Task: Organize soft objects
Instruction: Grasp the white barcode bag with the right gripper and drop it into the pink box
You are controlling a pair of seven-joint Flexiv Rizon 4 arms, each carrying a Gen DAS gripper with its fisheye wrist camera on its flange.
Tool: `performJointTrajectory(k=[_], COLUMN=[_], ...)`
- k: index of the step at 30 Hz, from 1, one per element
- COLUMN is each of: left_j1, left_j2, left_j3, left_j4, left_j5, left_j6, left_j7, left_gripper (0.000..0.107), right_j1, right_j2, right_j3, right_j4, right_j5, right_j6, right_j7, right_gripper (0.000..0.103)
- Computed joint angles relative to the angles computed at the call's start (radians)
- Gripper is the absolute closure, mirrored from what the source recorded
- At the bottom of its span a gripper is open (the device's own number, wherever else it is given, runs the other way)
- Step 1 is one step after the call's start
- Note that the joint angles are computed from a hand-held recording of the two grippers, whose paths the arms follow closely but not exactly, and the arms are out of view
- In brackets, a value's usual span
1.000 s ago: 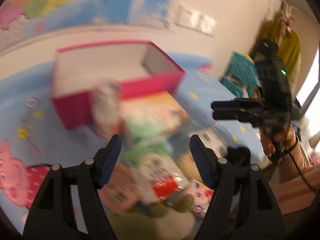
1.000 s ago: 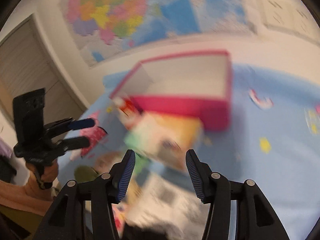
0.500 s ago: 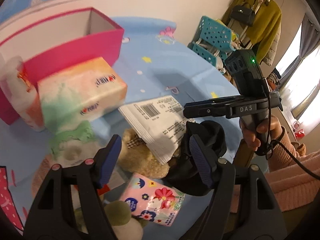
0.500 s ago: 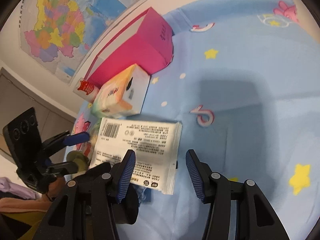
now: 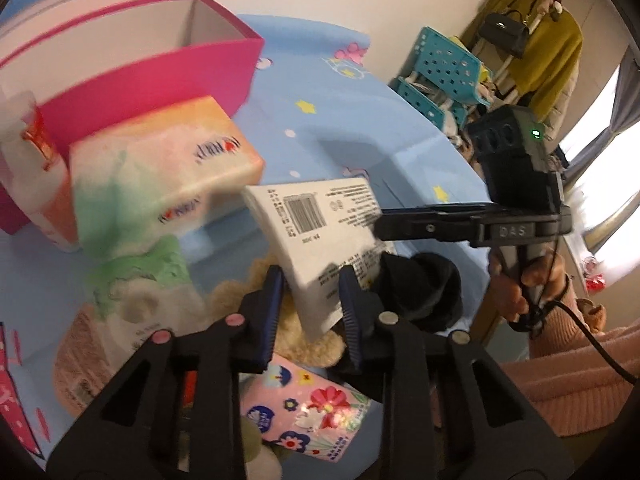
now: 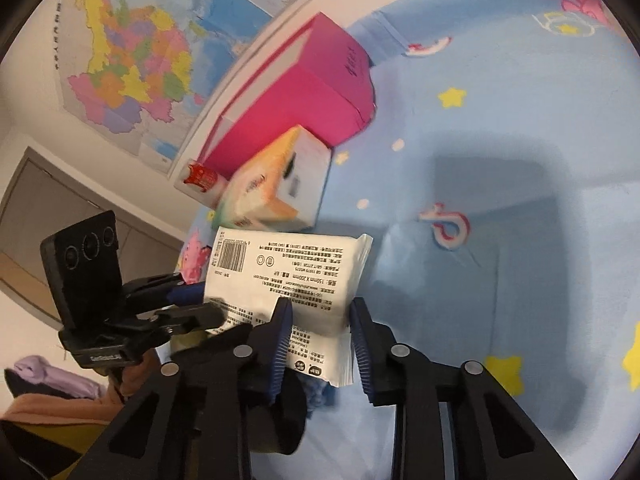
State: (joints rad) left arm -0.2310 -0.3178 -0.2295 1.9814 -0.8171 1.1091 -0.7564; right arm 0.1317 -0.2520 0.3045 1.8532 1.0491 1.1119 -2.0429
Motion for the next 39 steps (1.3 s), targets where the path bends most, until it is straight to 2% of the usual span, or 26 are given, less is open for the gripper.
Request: performJointTrajectory(k=[7,18,24,29,32,34,37,39], left_j1=[0.007,0.03,0.054,0.055,0.074,0.09,0.059,0.065], left_j2=[0.011,-0.016,-0.068,-0.133,-0.177,-0.201,-0.236,-0.235], left_j3=[-0.012,-0.002,0.003,0.034,0.026,0.006,0.055,0.05], left_j4=[-0.017,-0.128,-0.237,-0.344,-0.41,-0.437,-0.483,-0.472], left_j5=[-0.068,-0.04,0.024,0.139,0.175,0.167,0.256,0.273], left_j6=[0.066,0.103,0.084,0.049,-0.006,-0.03,-0.021,-0.005], left_j7=[0.016,-0.045,-0.115,-0.24,-0.296,-0.301,-0.396,-0.415], left_gripper=[0.077,0.077,0.077,0.077,0.077,0.077,0.077,0.077], right_j1=[0.024,0.039,0.028,0.023,-0.017,0.008,0.029,0.044], right_j2=[0.014,-0.036,-0.092,-0.168,-0.211,-0.231,-0.263,-0.261], right_j3=[0.0,0.009,0.016,0.013,0.052,0.036,0.024,0.013], right_j4=[-0.039,-0.18,-0.284,-0.382,-0.45,-0.471,-0.493,-0.465], right_j5=[-0.044,-0.177,-0.272,-0.352,-0.338,-0.386,-0.439,-0.476], right_j6=[0.034,0.063,0.047,0.015,-0.047,-0.049,-0.05,0.002], right_j7=[-0.018,0.004,0.044,0.112,0.094,0.123,0.169,0.2], right_gripper=[0.079,0.079,0.079,0.079,0.084,0.084,0.084,0.084])
